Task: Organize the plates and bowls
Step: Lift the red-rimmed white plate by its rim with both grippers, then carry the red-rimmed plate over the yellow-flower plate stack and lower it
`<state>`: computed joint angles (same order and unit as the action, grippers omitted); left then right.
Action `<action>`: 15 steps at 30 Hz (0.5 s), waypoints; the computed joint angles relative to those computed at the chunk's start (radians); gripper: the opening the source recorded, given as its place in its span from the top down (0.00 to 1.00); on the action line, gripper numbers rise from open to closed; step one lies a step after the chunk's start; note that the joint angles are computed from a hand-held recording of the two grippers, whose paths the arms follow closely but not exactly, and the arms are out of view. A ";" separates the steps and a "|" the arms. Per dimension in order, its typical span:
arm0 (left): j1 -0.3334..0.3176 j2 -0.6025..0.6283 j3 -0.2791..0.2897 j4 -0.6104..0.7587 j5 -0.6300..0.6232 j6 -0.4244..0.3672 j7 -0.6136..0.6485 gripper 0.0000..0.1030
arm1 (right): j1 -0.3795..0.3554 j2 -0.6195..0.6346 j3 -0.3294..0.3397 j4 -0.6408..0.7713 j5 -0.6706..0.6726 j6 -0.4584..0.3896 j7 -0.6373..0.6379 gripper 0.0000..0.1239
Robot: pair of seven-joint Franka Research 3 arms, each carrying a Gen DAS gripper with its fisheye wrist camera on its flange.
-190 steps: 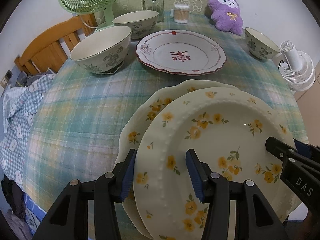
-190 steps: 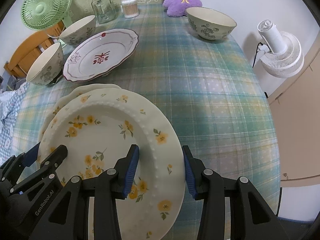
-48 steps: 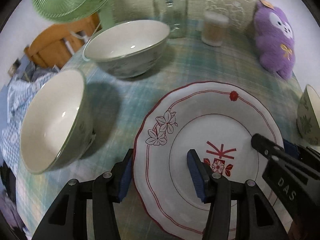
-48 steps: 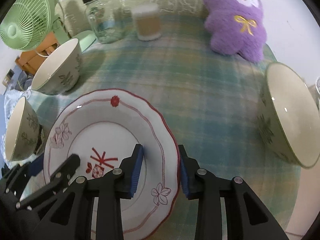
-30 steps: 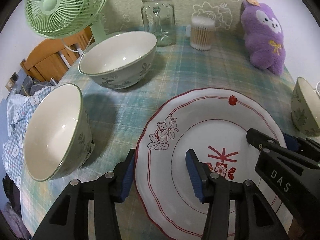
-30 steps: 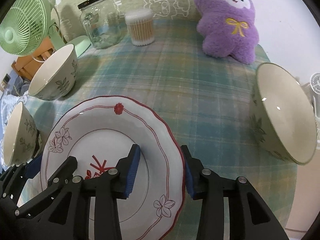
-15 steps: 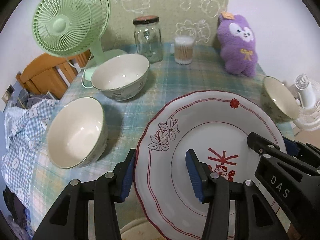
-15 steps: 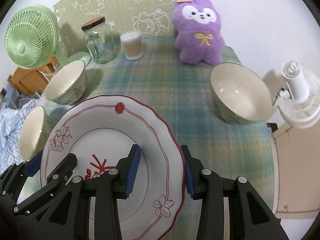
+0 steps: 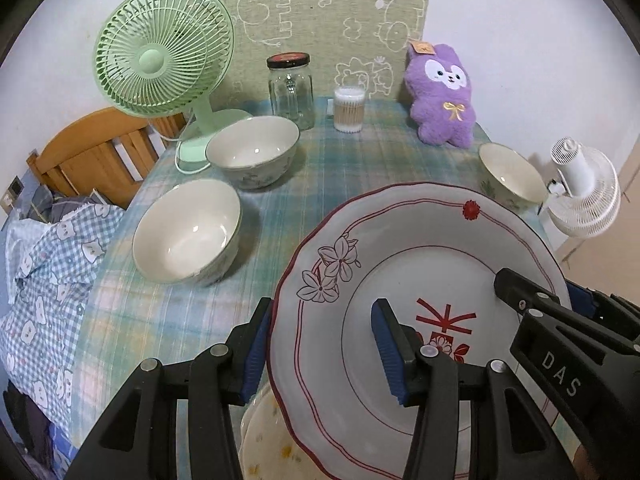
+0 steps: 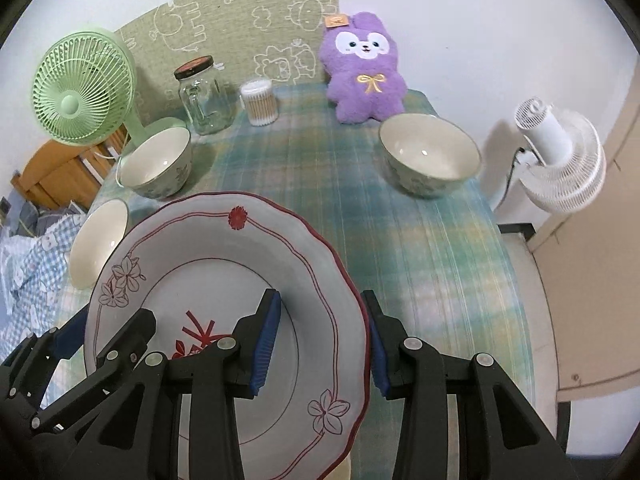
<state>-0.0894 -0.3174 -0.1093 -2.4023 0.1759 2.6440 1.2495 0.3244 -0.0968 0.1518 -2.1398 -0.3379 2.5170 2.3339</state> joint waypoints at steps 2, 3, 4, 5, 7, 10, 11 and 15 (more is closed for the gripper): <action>-0.011 -0.030 0.011 -0.030 -0.018 -0.005 0.024 0.51 | 0.004 -0.025 0.012 -0.025 -0.012 -0.012 0.033 0.65; -0.014 -0.041 0.014 -0.042 -0.024 -0.006 0.031 0.51 | 0.006 -0.036 0.017 -0.037 -0.014 -0.019 0.045 0.65; -0.019 -0.057 0.020 -0.058 -0.033 -0.007 0.044 0.51 | 0.008 -0.045 0.023 -0.047 -0.016 -0.025 0.055 0.65; -0.021 -0.070 0.023 -0.072 -0.038 -0.008 0.052 0.51 | 0.009 -0.057 0.029 -0.061 -0.018 -0.031 0.068 0.65; -0.028 -0.095 0.031 -0.102 -0.048 -0.009 0.074 0.51 | 0.013 -0.077 0.040 -0.088 -0.012 -0.040 0.089 0.65; -0.041 -0.116 0.045 -0.132 -0.068 -0.015 0.112 0.51 | 0.017 -0.097 0.051 -0.121 0.014 -0.049 0.109 0.65; -0.045 -0.123 0.049 -0.141 -0.078 -0.017 0.121 0.51 | 0.018 -0.103 0.056 -0.130 0.016 -0.052 0.117 0.65; -0.051 -0.144 0.055 -0.176 -0.100 -0.022 0.151 0.51 | 0.021 -0.123 0.074 -0.164 0.017 -0.064 0.147 0.65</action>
